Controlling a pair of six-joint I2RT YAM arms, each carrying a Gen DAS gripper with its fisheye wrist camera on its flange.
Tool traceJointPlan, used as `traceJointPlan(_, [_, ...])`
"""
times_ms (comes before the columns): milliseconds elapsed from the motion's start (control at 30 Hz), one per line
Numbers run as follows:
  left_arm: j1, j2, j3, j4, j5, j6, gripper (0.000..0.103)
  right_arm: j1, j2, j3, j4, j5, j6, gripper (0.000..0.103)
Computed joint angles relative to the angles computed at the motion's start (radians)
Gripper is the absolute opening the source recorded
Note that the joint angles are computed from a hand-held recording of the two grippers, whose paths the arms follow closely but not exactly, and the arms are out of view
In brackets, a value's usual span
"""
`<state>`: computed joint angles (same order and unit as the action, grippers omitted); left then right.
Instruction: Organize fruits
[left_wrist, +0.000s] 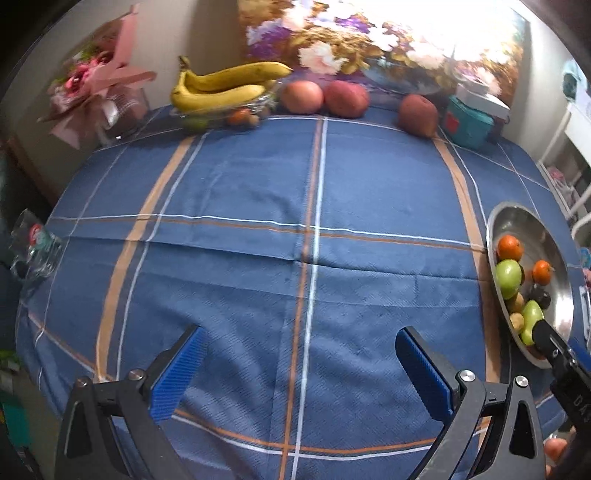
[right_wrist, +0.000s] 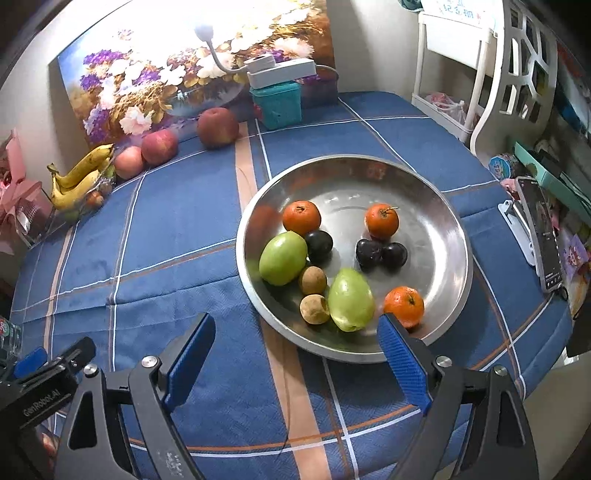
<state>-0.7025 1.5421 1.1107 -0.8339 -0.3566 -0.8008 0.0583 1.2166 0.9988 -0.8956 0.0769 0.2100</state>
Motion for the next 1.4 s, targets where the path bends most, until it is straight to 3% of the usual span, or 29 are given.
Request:
traceJointPlan(133, [-0.024, 0.061, 0.076, -0.129, -0.088, -0.057, 0.103, 0.013, 0.011, 0.002, -0.001, 0.001, -0.006, 0.090])
traceJointPlan(333, [-0.008, 0.047, 0.056, -0.111, -0.038, -0.053, 0.103, 0.041, 0.028, 0.008, -0.007, 0.023, -0.016, 0.090])
traceJointPlan(1400, [0.014, 0.050, 0.042, -0.095, 0.033, -0.048, 0.103, 0.078, 0.061, 0.020, -0.025, 0.043, -0.012, 0.090])
